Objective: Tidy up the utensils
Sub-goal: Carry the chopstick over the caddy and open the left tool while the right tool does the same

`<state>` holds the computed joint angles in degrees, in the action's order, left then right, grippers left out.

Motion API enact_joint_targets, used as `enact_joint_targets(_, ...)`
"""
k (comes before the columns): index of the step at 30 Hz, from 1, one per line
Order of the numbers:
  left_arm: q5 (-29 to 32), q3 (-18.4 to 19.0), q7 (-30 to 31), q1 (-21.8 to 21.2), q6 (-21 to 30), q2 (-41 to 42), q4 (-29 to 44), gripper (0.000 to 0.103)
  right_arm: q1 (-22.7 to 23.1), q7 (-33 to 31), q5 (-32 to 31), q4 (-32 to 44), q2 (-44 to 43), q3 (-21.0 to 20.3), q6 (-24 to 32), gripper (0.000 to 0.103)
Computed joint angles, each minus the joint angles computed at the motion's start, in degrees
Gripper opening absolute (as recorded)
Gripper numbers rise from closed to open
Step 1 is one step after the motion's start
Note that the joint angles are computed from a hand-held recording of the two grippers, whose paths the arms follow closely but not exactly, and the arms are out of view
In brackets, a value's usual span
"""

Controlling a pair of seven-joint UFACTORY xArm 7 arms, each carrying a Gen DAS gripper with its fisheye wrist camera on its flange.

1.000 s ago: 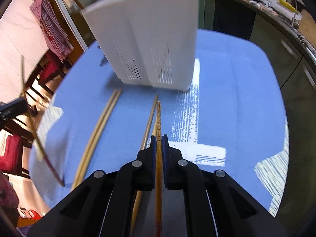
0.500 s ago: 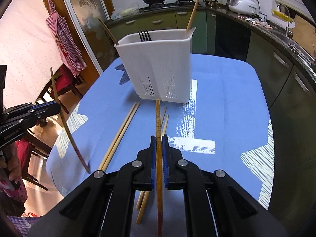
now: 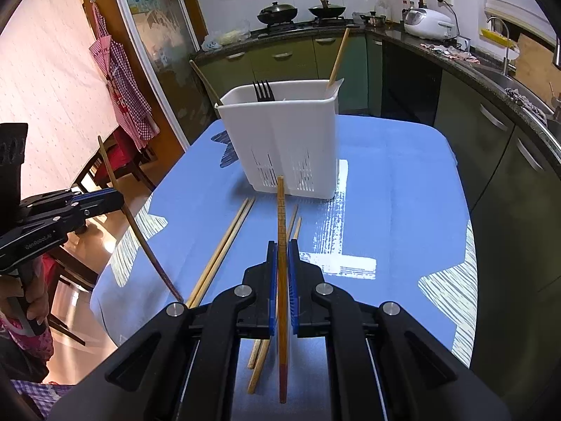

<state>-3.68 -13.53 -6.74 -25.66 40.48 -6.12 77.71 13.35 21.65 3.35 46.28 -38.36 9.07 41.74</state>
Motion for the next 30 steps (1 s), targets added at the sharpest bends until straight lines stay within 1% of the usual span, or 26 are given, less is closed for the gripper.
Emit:
enact_joint_targets(10, -0.8, 0.2, 1.1, 0.0, -0.1, 0.6, 2.0, 0.006, -0.8, 0.0, -1.0, 1.9, -0.7, 0.1, -0.4, 0.007)
enact_joint_targets(13, -1.7, 0.3, 2.2, -0.1, 0.8, 1.8, 4.5, 0.006, -1.2, -0.3, -1.4, 3.2, -0.8, -0.1, -0.7, 0.007)
enact_joint_targets(17, -0.4, 0.0, 2.0, -0.4, 1.4, 4.2, 9.1, 0.006, -2.0, -0.8, -2.2, 5.6, -1.2, -0.3, -0.9, 0.007)
enact_joint_targets(21, 0.8, -0.2, 1.9, -1.0, 2.5, 7.9, 16.4, 0.006, -2.9, -1.7, -3.0, 8.3, -1.1, -0.4, -0.1, 0.007)
enact_joint_targets(25, 3.0, -0.1, 0.9, -2.6, 3.7, 13.1, 26.8, 0.006, -3.5, -2.9, -3.4, 11.2, -0.3, -0.7, 1.6, 0.007)
enact_joint_targets(30, 8.0, 1.3, -1.3, -6.3, 6.1, 21.1, 41.7, 0.006, -4.0, -4.0, -3.5, 13.1, 0.5, -0.9, 2.6, 0.007)
